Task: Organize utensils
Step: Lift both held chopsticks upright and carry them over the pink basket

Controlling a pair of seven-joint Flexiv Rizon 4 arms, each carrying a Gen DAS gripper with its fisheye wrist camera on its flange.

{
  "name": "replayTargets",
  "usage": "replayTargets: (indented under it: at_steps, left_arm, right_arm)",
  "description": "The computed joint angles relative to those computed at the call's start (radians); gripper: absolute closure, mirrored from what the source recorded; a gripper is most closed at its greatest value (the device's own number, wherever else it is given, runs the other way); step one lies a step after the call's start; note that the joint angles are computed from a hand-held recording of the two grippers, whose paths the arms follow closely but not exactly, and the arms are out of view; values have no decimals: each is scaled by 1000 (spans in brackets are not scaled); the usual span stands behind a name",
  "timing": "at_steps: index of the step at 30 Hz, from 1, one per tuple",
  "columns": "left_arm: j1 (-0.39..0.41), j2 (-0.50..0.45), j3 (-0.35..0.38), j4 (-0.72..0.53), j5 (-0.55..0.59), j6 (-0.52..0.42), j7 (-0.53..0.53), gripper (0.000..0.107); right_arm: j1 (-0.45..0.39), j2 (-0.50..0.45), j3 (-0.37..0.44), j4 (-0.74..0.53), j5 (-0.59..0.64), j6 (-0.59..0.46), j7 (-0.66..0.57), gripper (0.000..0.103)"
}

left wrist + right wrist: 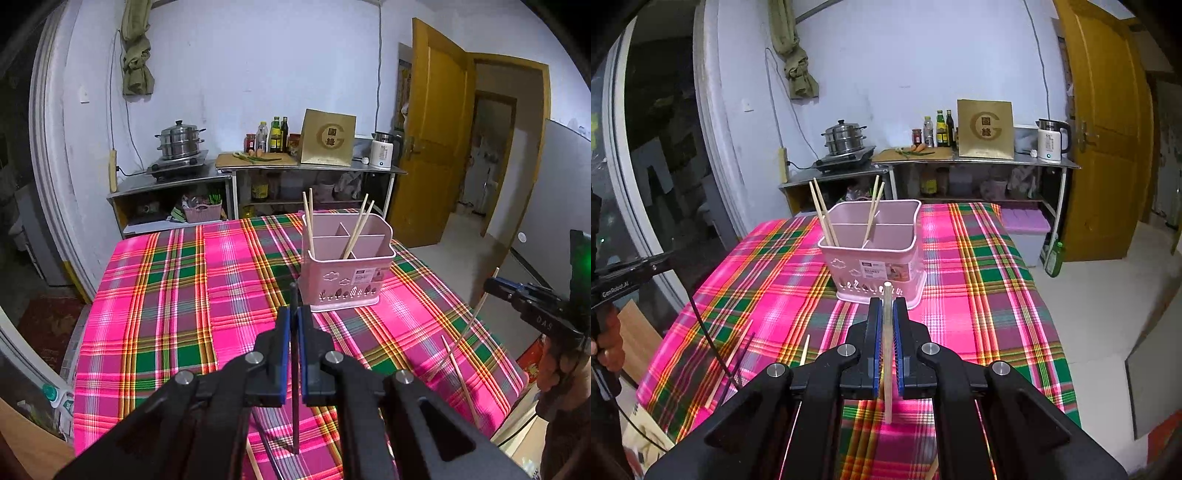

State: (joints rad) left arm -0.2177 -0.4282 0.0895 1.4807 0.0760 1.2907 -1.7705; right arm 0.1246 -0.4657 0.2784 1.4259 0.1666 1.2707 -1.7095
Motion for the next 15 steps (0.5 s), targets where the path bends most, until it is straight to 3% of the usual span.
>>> replayTargets:
  at_steps: [15]
  left_arm:
    - [15, -75, -37, -140, -63, -20, 35, 102]
  right_arm:
    - [3, -44, 31, -109, 34, -15, -40, 98]
